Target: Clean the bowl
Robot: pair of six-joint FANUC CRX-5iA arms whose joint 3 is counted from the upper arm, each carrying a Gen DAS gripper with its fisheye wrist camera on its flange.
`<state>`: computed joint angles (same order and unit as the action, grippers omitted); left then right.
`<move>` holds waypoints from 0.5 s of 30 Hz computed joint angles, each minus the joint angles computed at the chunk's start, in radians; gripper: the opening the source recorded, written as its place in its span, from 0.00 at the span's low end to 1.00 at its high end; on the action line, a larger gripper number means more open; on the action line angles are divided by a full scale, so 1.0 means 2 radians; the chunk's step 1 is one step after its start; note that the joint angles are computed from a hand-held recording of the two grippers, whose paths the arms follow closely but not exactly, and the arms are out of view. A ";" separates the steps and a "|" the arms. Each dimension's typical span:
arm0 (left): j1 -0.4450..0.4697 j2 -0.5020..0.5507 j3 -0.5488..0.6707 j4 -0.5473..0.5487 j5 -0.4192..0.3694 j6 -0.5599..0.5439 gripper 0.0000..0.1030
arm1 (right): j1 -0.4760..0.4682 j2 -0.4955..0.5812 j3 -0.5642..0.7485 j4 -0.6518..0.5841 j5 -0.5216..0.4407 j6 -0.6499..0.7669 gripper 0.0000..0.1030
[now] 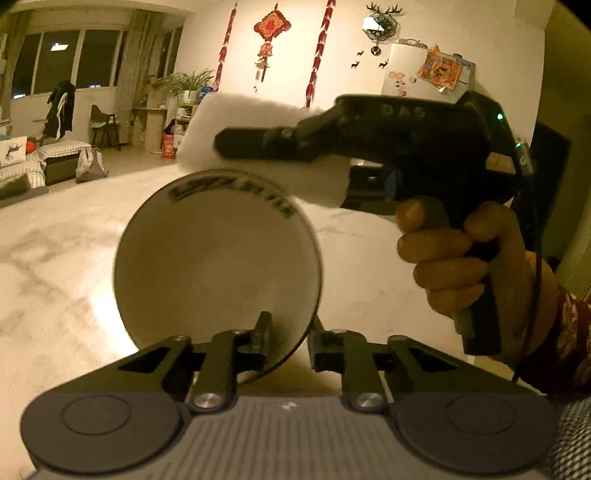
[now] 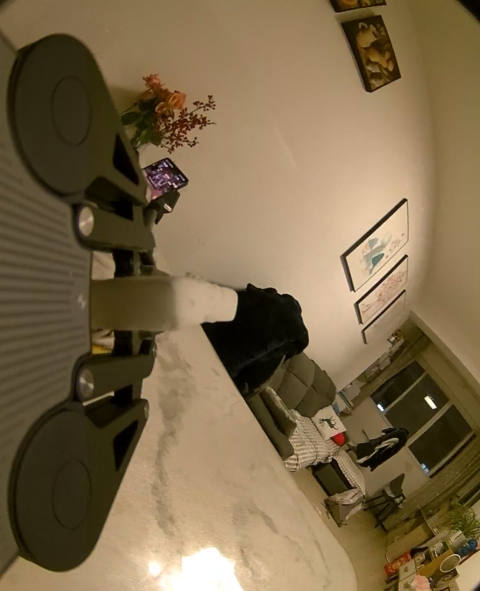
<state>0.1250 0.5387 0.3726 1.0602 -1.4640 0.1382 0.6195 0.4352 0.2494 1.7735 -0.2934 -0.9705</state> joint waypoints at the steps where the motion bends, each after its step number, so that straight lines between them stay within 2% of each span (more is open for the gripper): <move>1: 0.001 0.006 0.008 -0.002 -0.005 0.009 0.28 | -0.001 0.000 0.000 0.003 0.001 -0.004 0.18; 5: 0.003 0.025 0.035 -0.006 -0.023 0.036 0.35 | -0.007 -0.002 -0.006 0.024 0.004 -0.037 0.18; 12: 0.007 0.016 0.028 -0.014 -0.020 0.027 0.38 | 0.000 -0.003 -0.017 0.005 -0.020 -0.050 0.18; 15: 0.004 0.011 0.025 -0.015 -0.018 0.030 0.39 | -0.002 -0.002 -0.012 0.025 -0.014 -0.064 0.18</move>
